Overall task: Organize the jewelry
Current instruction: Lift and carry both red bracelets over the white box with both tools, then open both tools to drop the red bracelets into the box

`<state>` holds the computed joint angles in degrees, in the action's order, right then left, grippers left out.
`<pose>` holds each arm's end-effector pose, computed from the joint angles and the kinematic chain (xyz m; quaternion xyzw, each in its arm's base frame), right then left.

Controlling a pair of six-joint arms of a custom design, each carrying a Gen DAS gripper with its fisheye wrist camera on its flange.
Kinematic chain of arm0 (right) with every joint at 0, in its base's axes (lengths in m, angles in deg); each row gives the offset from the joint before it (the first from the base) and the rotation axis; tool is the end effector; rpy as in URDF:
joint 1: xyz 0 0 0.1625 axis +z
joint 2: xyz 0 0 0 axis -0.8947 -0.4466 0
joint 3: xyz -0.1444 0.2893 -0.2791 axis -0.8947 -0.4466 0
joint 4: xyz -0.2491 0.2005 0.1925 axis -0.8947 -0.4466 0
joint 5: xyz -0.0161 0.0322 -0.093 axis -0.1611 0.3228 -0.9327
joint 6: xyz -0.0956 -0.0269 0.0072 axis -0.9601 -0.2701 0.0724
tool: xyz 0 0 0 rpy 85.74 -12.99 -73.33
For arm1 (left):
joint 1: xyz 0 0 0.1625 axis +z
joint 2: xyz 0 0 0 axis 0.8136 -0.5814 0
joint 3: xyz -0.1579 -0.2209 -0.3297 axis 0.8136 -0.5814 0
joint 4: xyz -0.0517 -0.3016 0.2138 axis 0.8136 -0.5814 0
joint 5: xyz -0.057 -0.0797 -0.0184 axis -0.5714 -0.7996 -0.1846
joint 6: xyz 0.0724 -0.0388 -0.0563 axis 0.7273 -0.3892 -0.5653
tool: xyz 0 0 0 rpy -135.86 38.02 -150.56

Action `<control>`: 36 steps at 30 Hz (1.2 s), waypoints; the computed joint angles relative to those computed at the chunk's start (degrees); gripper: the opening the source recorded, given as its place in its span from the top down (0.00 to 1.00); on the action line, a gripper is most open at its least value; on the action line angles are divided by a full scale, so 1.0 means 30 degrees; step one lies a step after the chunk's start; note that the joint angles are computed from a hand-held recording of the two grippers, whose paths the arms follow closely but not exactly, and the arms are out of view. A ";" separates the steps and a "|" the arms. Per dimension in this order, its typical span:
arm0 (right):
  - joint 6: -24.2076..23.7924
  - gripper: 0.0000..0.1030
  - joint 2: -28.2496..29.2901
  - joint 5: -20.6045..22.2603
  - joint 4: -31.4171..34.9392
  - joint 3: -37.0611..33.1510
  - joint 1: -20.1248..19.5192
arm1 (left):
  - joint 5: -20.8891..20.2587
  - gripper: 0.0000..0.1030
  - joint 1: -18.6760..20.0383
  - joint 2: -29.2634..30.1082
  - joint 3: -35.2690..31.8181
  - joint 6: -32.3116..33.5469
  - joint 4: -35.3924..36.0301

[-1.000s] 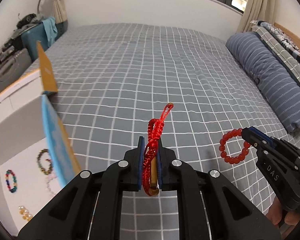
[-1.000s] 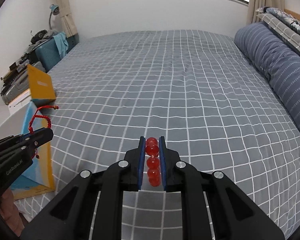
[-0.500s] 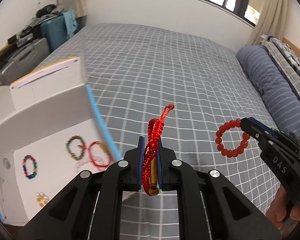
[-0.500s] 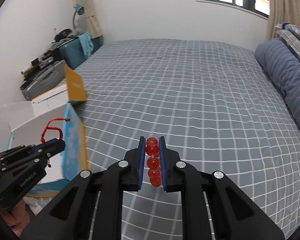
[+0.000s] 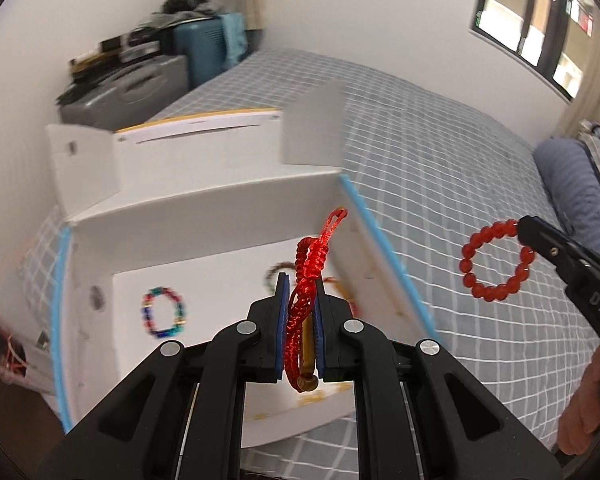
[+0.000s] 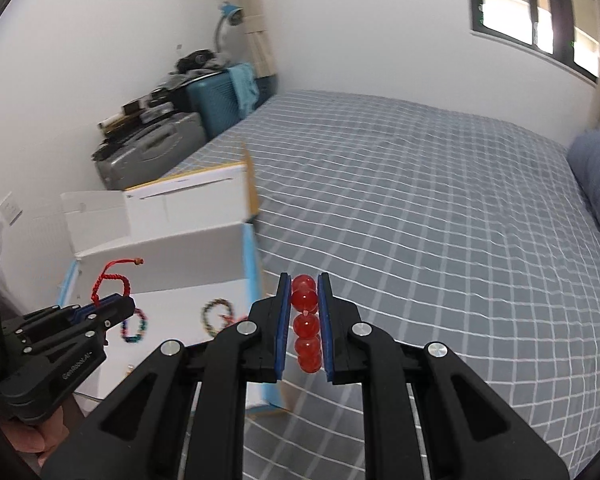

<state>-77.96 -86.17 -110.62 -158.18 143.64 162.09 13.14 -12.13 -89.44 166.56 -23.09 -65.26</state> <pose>0.2295 -0.7291 0.2941 0.4068 -0.8683 0.2373 0.1557 -0.3510 -0.6246 0.1374 -0.1052 0.8135 -0.4133 0.3953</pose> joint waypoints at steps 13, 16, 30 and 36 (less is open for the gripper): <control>-0.0666 0.88 0.0681 -0.0386 -0.1461 0.2645 0.1646 | -0.0513 0.90 0.0064 -0.3544 0.4030 -0.6321 0.4039; -0.0757 0.88 0.1108 -0.0826 -0.1781 0.3029 0.1682 | -0.0969 0.90 0.0274 -0.3964 0.5010 -0.6373 0.3309; -0.0526 0.88 0.2844 -0.2688 -0.1598 0.2725 0.1361 | -0.1860 0.90 0.1358 -0.4211 0.6159 -0.5743 0.1848; -0.0570 0.87 0.3082 -0.2894 -0.1363 0.2442 0.1304 | -0.1851 0.88 0.1507 -0.4237 0.6318 -0.5579 0.1518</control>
<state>-79.67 -76.92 -119.30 -162.27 150.96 166.00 7.58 -7.60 -102.15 185.52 -39.82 -60.71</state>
